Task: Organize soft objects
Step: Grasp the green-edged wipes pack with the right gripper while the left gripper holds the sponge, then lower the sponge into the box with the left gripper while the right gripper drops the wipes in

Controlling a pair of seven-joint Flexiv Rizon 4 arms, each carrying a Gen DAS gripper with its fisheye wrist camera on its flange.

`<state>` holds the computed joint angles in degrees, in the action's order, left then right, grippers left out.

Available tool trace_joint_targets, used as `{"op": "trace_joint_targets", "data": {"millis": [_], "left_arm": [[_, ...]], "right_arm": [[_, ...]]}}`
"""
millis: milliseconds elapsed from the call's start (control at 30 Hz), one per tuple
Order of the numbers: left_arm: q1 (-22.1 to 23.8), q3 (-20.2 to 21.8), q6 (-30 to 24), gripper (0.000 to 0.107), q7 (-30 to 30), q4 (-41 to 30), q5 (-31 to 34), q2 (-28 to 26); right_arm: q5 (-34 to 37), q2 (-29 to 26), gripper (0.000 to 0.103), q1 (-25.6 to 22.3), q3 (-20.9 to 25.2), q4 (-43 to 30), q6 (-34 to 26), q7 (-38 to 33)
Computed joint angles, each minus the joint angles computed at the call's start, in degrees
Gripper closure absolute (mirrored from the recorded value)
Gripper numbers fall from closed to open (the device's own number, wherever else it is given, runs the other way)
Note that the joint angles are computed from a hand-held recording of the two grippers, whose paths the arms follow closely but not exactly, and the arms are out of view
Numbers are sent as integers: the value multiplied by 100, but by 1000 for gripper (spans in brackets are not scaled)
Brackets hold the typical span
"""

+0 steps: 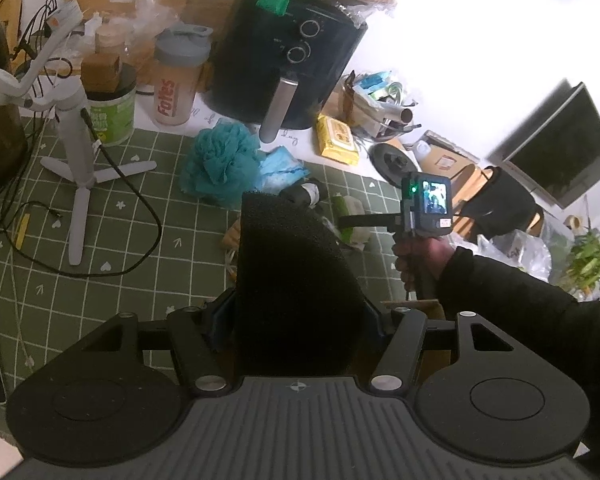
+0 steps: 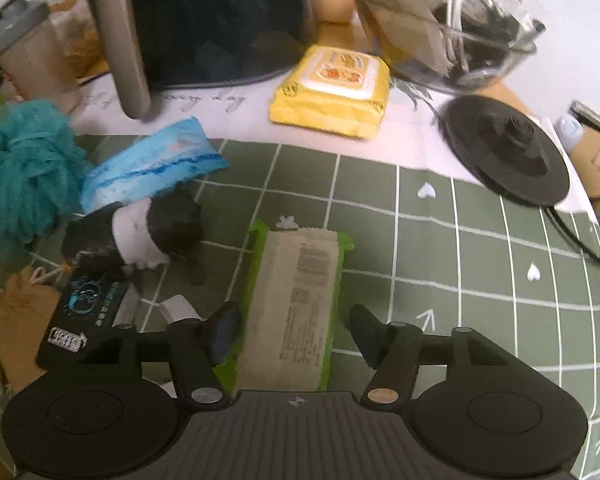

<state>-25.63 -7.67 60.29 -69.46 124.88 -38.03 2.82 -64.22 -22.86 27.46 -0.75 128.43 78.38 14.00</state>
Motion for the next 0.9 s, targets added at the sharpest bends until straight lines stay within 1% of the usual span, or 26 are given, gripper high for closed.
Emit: {"op": "trace_joint_targets", "data": {"millis": [33,67,133,233,333,467,600,733,900], "left_arm": [[13,2,-39,45,-61,-7,71,10],[21,5,-83,45,-102,-10,126,22],[20,17,-136,45,-104,7,125,51],[-1,30,-174,45,-46,51,56,99],[-12,34,-243,45,-27,71,40,117],[-37,24,-329,45,64,92,31,122],[-36,13,-390,45,33,114,172,125],[-36,7,-467,45,25,164,289,107],[16,-4,-627,45,-205,166,615,62]], "right_arm": [[79,8,48,16,47,-24,-104,-64],[309,11,52,-19,161,-52,-178,-223],[473,53,52,-31,190,-19,-100,-343],[270,255,53,30,65,125,-45,-256],[-239,597,53,-46,2,338,36,170],[-671,1064,53,-316,244,542,-55,496],[-972,1613,53,-587,582,762,-167,789],[-756,2091,53,-689,1047,922,-461,613],[-323,2581,53,-581,1498,1056,-708,549]]}}
